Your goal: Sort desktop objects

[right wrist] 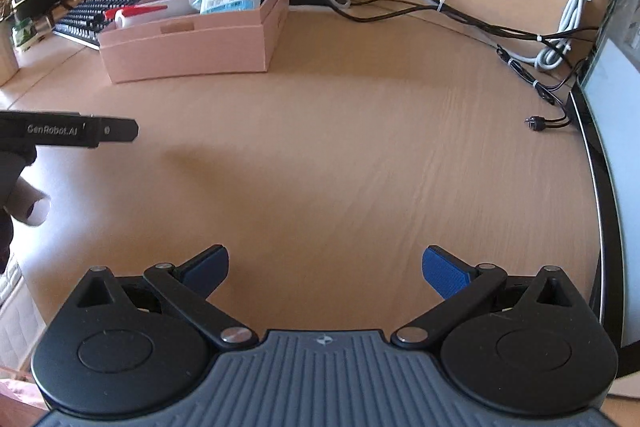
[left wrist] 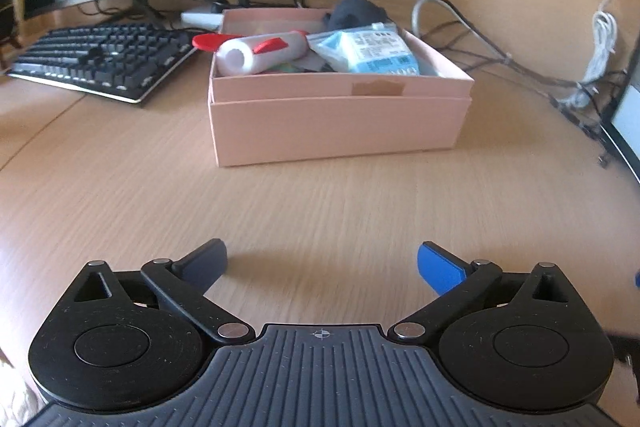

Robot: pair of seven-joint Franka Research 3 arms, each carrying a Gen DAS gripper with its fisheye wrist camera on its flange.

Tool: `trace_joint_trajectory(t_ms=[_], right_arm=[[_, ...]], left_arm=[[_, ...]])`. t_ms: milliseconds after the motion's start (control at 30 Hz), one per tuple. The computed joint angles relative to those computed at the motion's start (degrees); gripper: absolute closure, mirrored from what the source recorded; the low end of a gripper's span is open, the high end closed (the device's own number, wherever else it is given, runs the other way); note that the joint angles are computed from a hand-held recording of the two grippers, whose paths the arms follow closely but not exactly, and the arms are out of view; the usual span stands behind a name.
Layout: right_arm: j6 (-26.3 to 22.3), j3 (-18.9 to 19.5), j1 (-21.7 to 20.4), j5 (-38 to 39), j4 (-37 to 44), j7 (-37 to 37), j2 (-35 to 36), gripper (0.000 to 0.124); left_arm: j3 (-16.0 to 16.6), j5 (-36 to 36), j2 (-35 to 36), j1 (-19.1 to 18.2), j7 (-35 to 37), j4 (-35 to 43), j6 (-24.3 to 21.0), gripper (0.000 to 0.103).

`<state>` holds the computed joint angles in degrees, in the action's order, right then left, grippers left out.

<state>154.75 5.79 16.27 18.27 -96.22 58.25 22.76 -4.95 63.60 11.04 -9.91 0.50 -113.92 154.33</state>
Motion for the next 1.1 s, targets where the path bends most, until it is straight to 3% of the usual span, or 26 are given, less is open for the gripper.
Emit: trace_joint_trajectory(t_ms=[133, 233, 300, 367, 500, 600, 767, 967, 1100], right_arm=[[0.9, 4.3, -4.4, 6.7, -1.2, -11.6, 0.1, 0.021], [3.3, 6.2, -5.9, 11.5, -2.2, -19.9, 0.0, 0.021], [4.0, 6.0, -5.4, 12.8, -1.3, -21.5, 0.8, 0.021], [3.5, 6.3, -5.4, 14.1, -0.1, -23.1, 1.7, 0.021], [1.5, 9.2, -8.1, 20.1, 2.7, -32.4, 3.8, 0.021], [-2.6, 8.0, -7.9, 21.8, 5.1, -31.8, 5.0, 0.021], [-3.1, 8.4, -8.4, 25.4, 6.0, -36.6, 5.8, 0.021], [0.7, 8.1, -7.4, 29.2, 6.1, -38.0, 6.6, 0.021], [-0.1, 7.8, -7.0, 28.1, 8.4, -37.1, 8.1, 0.021]], left_arm=[[0.7, 7.0, 1.8, -2.2, -8.2, 2.2, -5.4, 0.000], [0.3, 6.7, 2.0, -2.2, -8.8, 2.7, -7.2, 0.000], [0.0, 5.6, 2.3, -2.1, -7.3, 3.1, -8.1, 0.000], [-0.5, 3.6, 3.3, -2.3, -2.9, 4.6, -10.4, 0.000], [0.0, 4.2, 3.4, -2.6, -3.3, 4.5, -10.0, 0.000], [0.1, 4.2, 3.4, -2.7, -3.5, 4.6, -10.2, 0.000], [0.2, 4.3, 3.5, -2.8, -3.6, 4.6, -10.3, 0.000], [0.1, 4.3, 3.4, -2.9, -3.5, 4.6, -10.5, 0.000], [0.1, 4.7, 3.1, -2.8, -4.0, 4.1, -10.2, 0.000]])
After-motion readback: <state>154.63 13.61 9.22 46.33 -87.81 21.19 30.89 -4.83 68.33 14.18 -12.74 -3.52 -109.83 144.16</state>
